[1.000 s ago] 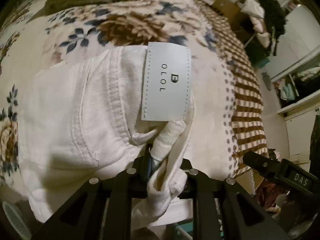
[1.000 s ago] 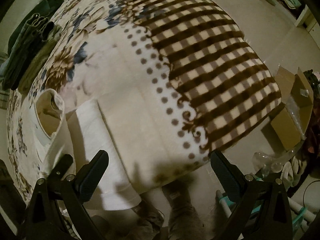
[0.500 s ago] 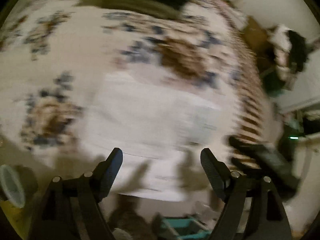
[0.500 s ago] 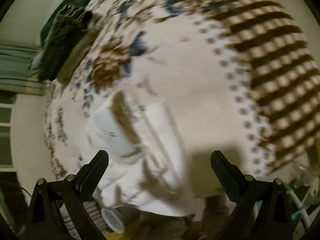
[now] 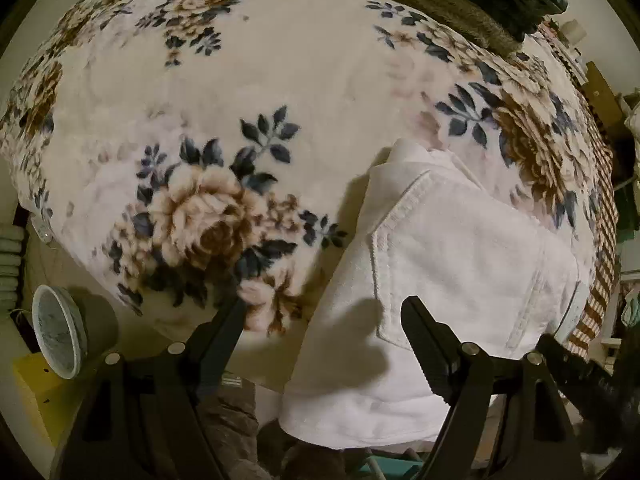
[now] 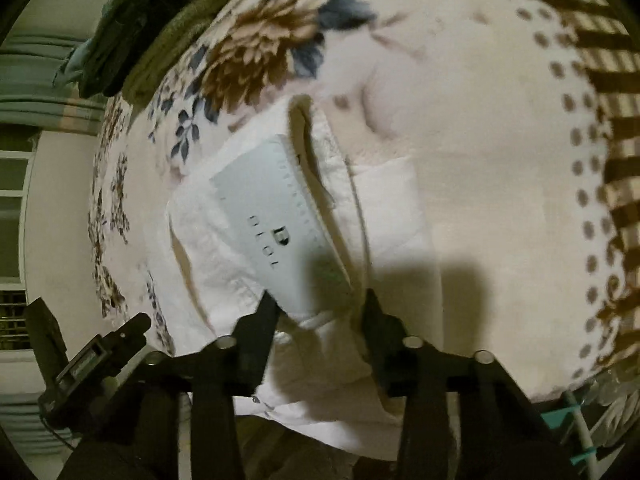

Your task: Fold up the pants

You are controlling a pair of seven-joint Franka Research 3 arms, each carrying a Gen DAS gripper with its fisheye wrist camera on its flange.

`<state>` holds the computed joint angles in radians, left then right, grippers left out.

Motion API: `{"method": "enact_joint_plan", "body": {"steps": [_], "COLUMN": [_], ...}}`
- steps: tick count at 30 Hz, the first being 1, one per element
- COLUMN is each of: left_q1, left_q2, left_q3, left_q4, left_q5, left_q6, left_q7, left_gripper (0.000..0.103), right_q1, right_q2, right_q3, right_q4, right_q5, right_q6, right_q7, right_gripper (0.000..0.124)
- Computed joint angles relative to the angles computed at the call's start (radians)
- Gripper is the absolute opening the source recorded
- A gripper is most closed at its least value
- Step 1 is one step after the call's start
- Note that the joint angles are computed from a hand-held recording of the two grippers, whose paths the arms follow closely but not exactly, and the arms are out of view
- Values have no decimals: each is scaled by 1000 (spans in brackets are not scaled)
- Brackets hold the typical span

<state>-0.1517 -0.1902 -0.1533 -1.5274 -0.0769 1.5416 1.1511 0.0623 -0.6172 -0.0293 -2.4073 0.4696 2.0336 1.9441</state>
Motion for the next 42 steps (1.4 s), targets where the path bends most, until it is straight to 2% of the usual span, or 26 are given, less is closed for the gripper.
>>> {"method": "enact_joint_plan", "body": {"steps": [5, 7, 13, 16, 22, 23, 25, 26, 27, 29, 33, 35, 36, 39, 40, 41, 42], "left_q1": [-5, -7, -11, -15, -30, -32, -36, -35, -34, -34, -20, -12, -9, -12, -8, -7, -6], "left_q2": [1, 5, 23, 39, 102, 115, 146, 156, 172, 208, 272, 297, 298, 264, 241, 223, 213], "left_q3": [-2, -1, -2, -6, -24, -27, -33, -33, -34, -39, -45, -52, -56, -61, -58, -54, -50], "left_q4": [17, 22, 35, 42, 92, 101, 127, 133, 143, 170, 187, 183, 171, 125, 98, 81, 73], "left_q5": [-9, -17, -51, -72, -89, -90, -100, -114, -130, -149, -242, -290, -305, -278, -289, -295, -300], "left_q6": [-3, -1, 8, 13, 23, 27, 33, 39, 48, 56, 83, 89, 104, 152, 173, 188, 196], "left_q7": [12, 19, 29, 36, 64, 72, 81, 85, 89, 91, 90, 110, 128, 175, 183, 191, 198], "left_gripper": [79, 79, 79, 79, 79, 79, 79, 79, 79, 79, 78, 63, 50, 33, 28, 26, 24], "right_q1": [-10, -25, -132, -186, -234, -236, -272, -285, -300, -325, -328, -324, -319, -278, -268, -267, -260], "right_q2": [-60, -108, -290, -356, -351, -349, -380, -397, -423, -451, -391, -341, -313, -222, -199, -196, -195], "right_q3": [37, 39, 30, -2, 17, 3, -44, -53, -72, -97, -154, -173, -178, -210, -195, -181, -165], "right_q4": [36, 38, -21, -71, -105, -115, -152, -166, -186, -208, -210, -207, -205, -196, -189, -188, -186], "right_q5": [-64, -89, -202, -230, -313, -292, -214, -195, -168, -138, -79, -59, -44, 35, 50, 50, 55], "right_q6": [-59, -111, -263, -321, -365, -361, -340, -327, -296, -244, -159, -130, -118, -90, -84, -68, -47], "right_q7": [64, 109, 243, 260, 229, 233, 287, 297, 302, 295, 215, 167, 147, 57, 44, 23, 2], "right_gripper": [25, 24, 23, 23, 24, 27, 46, 62, 70, 71, 73, 73, 73, 72, 71, 58, 35]}}
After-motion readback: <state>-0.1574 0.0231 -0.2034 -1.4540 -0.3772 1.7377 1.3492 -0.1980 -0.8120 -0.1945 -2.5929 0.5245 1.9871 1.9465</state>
